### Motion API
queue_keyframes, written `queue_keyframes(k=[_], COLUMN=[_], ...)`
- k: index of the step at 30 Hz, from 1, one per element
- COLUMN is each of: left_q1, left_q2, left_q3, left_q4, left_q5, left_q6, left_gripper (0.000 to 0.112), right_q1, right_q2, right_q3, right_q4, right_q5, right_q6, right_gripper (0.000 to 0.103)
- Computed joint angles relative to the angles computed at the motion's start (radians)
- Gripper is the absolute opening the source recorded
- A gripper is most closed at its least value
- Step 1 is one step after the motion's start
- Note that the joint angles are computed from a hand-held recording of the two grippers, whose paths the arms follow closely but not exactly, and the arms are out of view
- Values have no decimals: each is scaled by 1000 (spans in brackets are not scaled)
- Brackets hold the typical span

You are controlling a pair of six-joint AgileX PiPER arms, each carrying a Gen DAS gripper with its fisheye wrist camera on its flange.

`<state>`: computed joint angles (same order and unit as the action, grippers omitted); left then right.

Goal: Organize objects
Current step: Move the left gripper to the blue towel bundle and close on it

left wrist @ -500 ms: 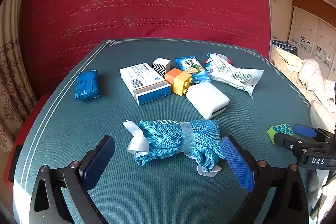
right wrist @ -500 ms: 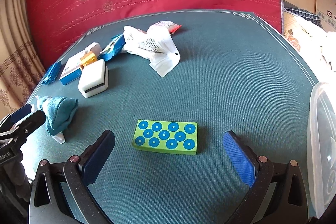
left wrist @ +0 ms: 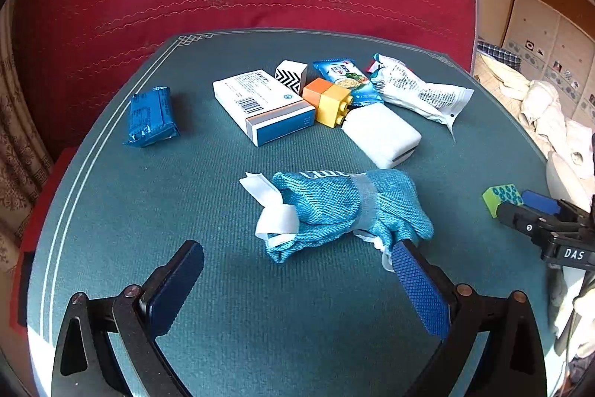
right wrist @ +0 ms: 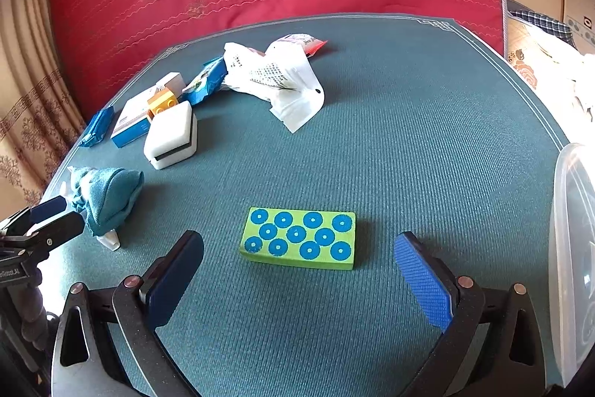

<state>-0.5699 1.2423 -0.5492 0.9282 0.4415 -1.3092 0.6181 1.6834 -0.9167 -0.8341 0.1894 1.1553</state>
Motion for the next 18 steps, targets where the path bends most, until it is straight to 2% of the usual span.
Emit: queue_keyframes(k=[2, 7, 13, 18], left_q1=[-45, -120, -111, -83], left_q2=[26, 86, 177, 237], left_q3=[-13, -44, -145, -218], left_q4=[72, 172, 192, 113], left_q5=[95, 198, 184, 136], left_q6=[-22, 8, 97, 213], left_gripper=[103, 103, 103, 103], right_q1=[3, -3, -7, -8], right_q2=[1, 0, -1, -1], right_q3=[1, 2, 2, 1], right_q4=[9, 51, 86, 98], right_q5=[-2, -8, -8, -9], right_q6=[-14, -56, -90, -101], right_gripper=[102, 102, 102, 102])
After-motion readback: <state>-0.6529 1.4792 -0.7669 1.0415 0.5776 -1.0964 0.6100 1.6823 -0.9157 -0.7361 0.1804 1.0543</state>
